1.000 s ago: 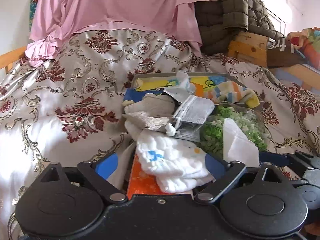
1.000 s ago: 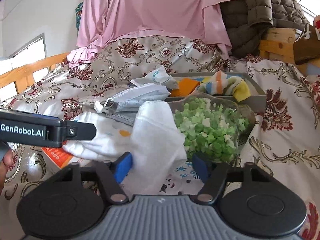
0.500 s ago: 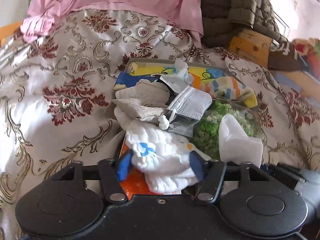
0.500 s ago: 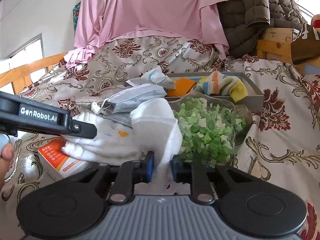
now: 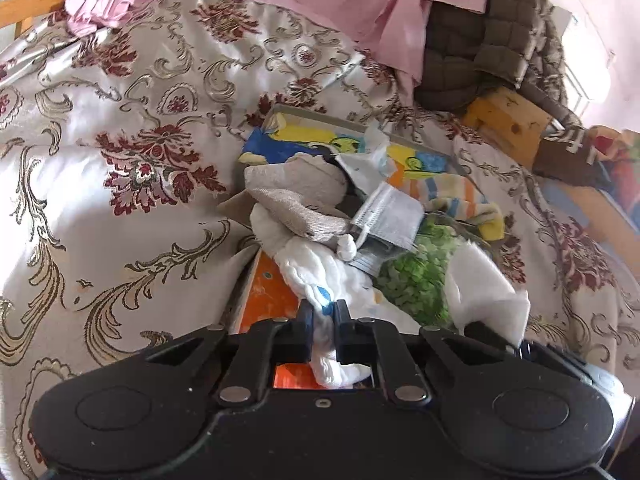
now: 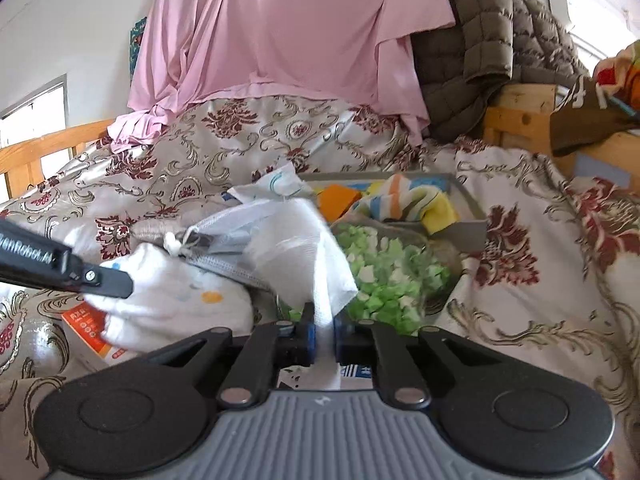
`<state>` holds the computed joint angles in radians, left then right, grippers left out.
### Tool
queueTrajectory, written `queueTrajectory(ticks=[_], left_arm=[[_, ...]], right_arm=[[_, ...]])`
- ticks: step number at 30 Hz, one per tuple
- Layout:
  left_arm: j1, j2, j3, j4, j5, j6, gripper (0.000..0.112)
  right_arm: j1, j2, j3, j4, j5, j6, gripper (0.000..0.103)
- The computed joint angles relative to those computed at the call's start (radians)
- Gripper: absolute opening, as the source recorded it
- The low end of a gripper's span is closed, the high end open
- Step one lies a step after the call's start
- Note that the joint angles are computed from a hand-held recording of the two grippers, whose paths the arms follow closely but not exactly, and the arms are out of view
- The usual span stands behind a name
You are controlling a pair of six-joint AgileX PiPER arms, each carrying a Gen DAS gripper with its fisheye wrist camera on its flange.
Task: Organize soft objects
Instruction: 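Grasp the white tissue with the right tool while the left tool grasps the white cloth, then carry the tissue and white cloth onto the cartoon tray and open both tools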
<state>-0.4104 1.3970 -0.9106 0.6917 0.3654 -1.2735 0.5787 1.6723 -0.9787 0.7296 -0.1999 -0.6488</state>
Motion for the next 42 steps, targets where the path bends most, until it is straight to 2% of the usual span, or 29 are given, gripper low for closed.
queueTrajectory(ticks=[3,8,11,14,20,24,30,34,42], left_arm=[[-0.052,-0.043,0.04,0.134,0.035,-0.086,0.009],[-0.122,-0.125,0.105,0.182,0.057,-0.034,0.008],[-0.185,-0.182,0.15,0.258,0.094,-0.05,0.008],[-0.258,-0.221,0.18,0.375,0.17,-0.112,0.007],[-0.386,-0.228,0.19,0.555,0.394,-0.21,0.007],[-0.467,-0.208,0.198,0.633,0.529,-0.21,0.007],[-0.588,-0.192,0.25,0.783,0.682,-0.246,0.007],[-0.584,-0.177,0.228,0.817,0.699,-0.233,0.007],[-0.494,-0.137,0.134,0.934,0.652,-0.221,0.007]], right_arm=[[0.021,-0.029,0.029,0.063,-0.034,-0.085,0.01],[0.068,-0.073,0.077,0.132,-0.103,-0.2,0.009],[0.103,-0.097,0.102,0.166,-0.146,-0.265,0.009],[0.14,-0.113,0.123,0.206,-0.179,-0.329,0.009],[0.191,-0.119,0.139,0.266,-0.231,-0.419,0.009],[0.213,-0.117,0.147,0.287,-0.261,-0.444,0.009],[0.212,-0.116,0.156,0.259,-0.279,-0.418,0.009],[0.216,-0.116,0.162,0.243,-0.311,-0.389,0.009],[0.194,-0.124,0.166,0.167,-0.316,-0.306,0.009]])
